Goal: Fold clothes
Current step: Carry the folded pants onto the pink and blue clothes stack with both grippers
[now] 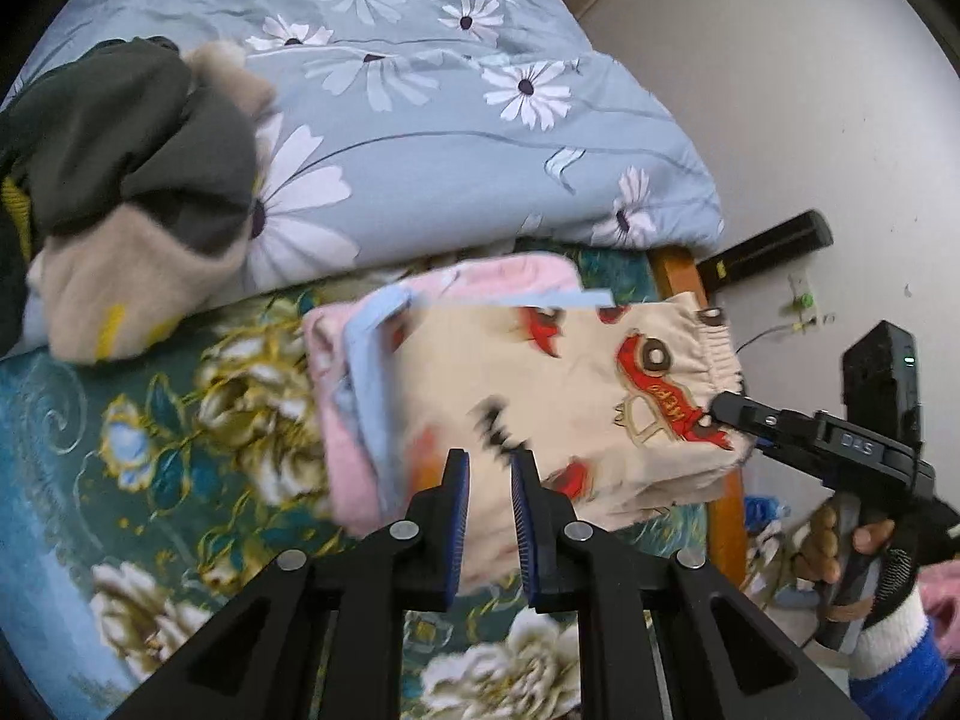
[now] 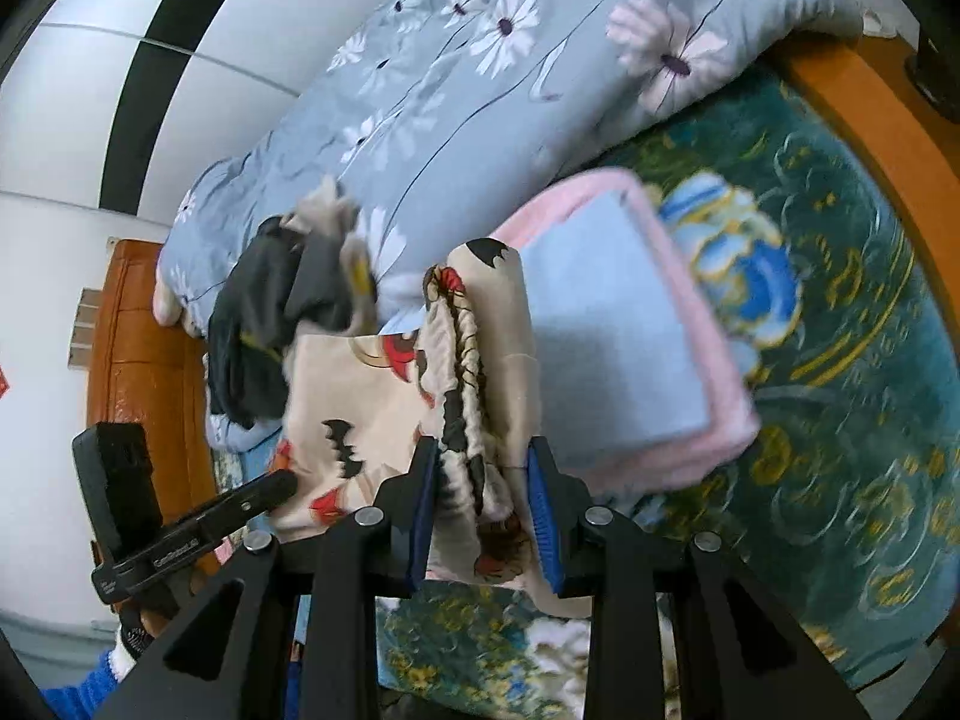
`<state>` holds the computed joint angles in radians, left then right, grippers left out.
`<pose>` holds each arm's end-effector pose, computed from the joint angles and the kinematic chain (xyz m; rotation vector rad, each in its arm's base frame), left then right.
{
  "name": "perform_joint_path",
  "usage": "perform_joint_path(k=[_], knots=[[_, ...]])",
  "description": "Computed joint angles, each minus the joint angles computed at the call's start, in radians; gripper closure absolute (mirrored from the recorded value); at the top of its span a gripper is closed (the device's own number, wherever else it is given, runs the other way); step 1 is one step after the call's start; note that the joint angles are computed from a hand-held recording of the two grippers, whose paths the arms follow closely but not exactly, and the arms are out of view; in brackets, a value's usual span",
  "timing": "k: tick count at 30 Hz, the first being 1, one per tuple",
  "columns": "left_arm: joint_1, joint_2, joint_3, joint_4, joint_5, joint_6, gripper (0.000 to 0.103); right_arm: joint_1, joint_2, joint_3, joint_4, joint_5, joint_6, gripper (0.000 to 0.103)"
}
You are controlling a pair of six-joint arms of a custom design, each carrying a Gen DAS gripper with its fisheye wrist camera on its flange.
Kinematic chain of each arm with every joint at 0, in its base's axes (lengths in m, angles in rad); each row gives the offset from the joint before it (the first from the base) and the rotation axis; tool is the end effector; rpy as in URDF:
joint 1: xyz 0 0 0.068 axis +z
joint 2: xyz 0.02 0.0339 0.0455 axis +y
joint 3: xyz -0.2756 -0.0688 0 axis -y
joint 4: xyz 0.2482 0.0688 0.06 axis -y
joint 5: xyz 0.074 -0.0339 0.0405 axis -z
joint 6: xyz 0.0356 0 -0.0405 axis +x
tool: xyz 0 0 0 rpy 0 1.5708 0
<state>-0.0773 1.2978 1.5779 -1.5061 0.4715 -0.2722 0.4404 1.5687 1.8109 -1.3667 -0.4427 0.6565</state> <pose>0.2015 -0.0318 0.4057 -0.1554 2.7905 -0.7451 0.2575 0.1382 0.4111 0.1631 2.8573 0.8870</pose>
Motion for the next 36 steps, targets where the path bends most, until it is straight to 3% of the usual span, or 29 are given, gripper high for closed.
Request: perform_joint_path(k=[8, 12, 16, 19, 24, 27, 30, 33, 36], knots=[[-0.026, 0.058, -0.097, 0.066, -0.071, -0.033, 0.086, -0.096, 0.174, 0.063, -0.048, -0.020, -0.173, 0.073], [-0.028, 0.069, -0.138, 0.079, -0.074, -0.037, 0.086, -0.135, 0.146, -0.055, -0.006, -0.009, -0.191, 0.073], [-0.106, 0.094, -0.108, 0.070, -0.136, -0.002, 0.086, -0.166, 0.087, -0.221, 0.065, -0.005, -0.146, 0.072], [-0.135, 0.116, -0.076, 0.072, -0.141, 0.007, 0.085, -0.176, 0.055, -0.261, 0.096, -0.022, -0.117, 0.069], [-0.129, 0.153, -0.094, 0.083, -0.126, -0.022, 0.065, -0.168, 0.056, -0.234, 0.074, -0.029, -0.141, 0.068], [-0.090, 0.149, -0.149, 0.100, -0.088, -0.060, 0.064, -0.171, 0.056, -0.246, 0.086, -0.035, -0.127, 0.068], [-0.061, 0.140, -0.193, 0.125, -0.040, -0.086, 0.064, -0.176, 0.048, -0.264, 0.105, -0.042, -0.106, 0.068], [-0.080, 0.139, -0.199, 0.139, -0.051, -0.091, 0.068, -0.173, 0.045, -0.263, 0.106, -0.040, -0.097, 0.068], [-0.091, 0.131, -0.202, 0.151, -0.065, -0.104, 0.082, -0.170, 0.042, -0.261, 0.107, -0.039, -0.089, 0.069]])
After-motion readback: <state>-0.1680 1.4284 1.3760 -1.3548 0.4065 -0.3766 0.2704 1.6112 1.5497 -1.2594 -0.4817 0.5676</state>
